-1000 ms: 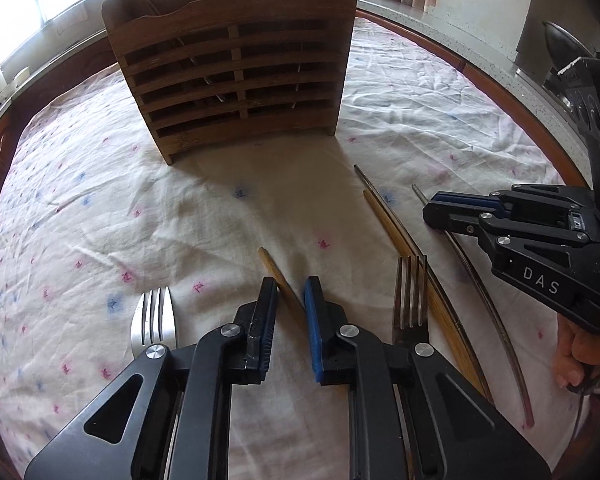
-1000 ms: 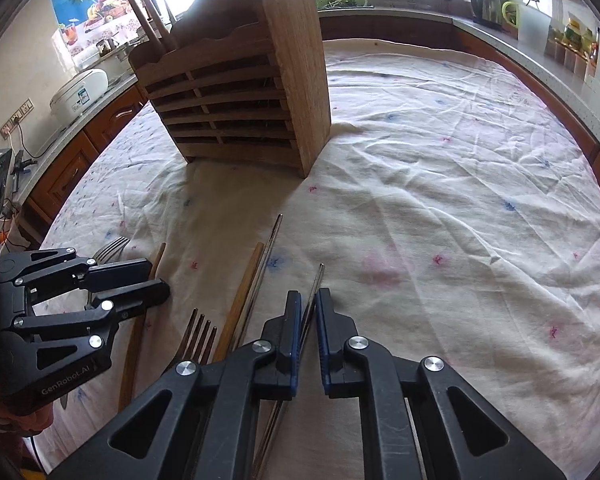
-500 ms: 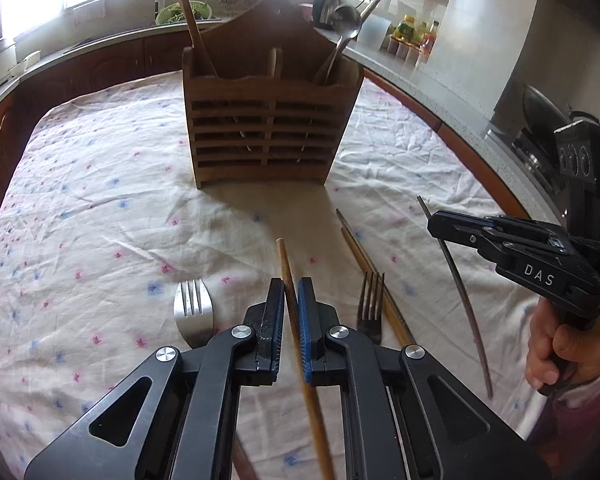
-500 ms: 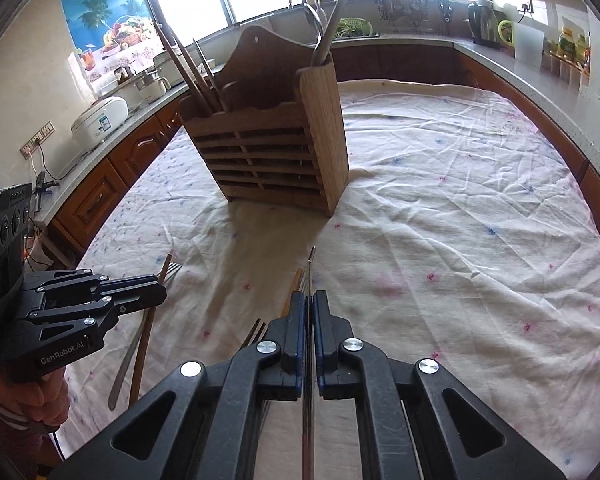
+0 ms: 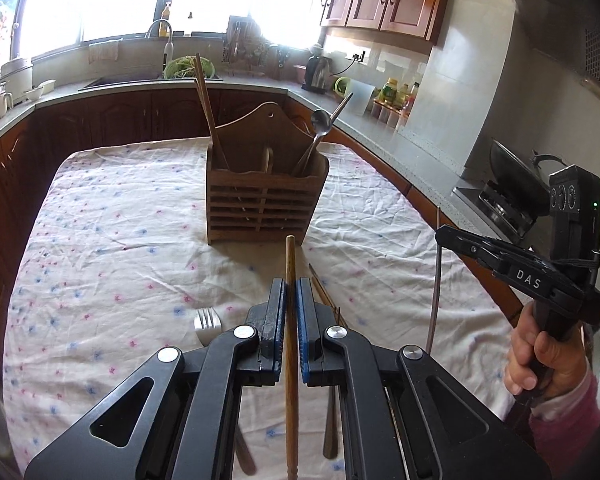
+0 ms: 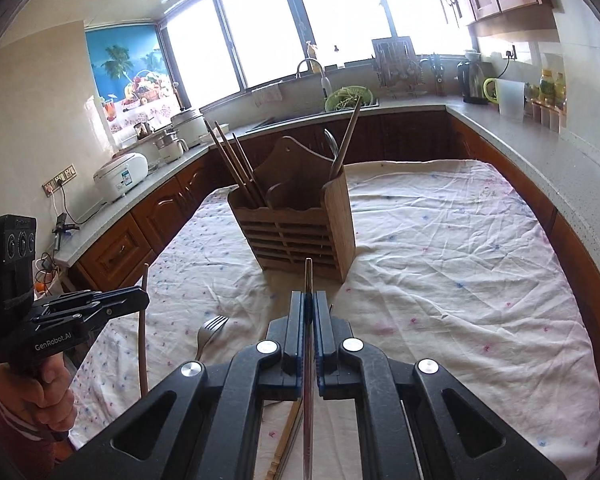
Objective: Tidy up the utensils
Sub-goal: 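Lift both held sticks upright and lower them into the wooden holder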
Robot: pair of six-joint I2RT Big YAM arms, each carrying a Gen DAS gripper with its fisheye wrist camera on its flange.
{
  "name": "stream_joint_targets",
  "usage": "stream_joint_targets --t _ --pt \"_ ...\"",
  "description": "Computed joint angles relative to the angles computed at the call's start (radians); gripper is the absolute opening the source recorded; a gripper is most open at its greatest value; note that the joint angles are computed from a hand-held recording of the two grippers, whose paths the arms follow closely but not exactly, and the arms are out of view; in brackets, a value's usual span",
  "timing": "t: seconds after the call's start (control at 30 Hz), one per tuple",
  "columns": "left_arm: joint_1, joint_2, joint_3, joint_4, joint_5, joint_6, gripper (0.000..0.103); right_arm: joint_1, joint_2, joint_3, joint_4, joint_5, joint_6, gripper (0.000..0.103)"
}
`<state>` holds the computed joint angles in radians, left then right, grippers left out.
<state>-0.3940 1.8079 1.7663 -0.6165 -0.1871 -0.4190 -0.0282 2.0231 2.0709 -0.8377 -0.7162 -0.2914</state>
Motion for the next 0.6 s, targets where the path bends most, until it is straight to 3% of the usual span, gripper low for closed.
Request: stream_joint_targets --t 0.3,0.6 --pt "-0.011 -0.097 -0.097 0.118 -0.046 -0.004 0.005 -0.018 -0.081 -0.085 0.123 -0.032 0.047 0.004" --pt "-0.007 -0.127 -0.112 0.164 -0.082 -0.002 0.005 -0.021 -0.109 -0.106 0.195 -0.042 0.084 0.004"
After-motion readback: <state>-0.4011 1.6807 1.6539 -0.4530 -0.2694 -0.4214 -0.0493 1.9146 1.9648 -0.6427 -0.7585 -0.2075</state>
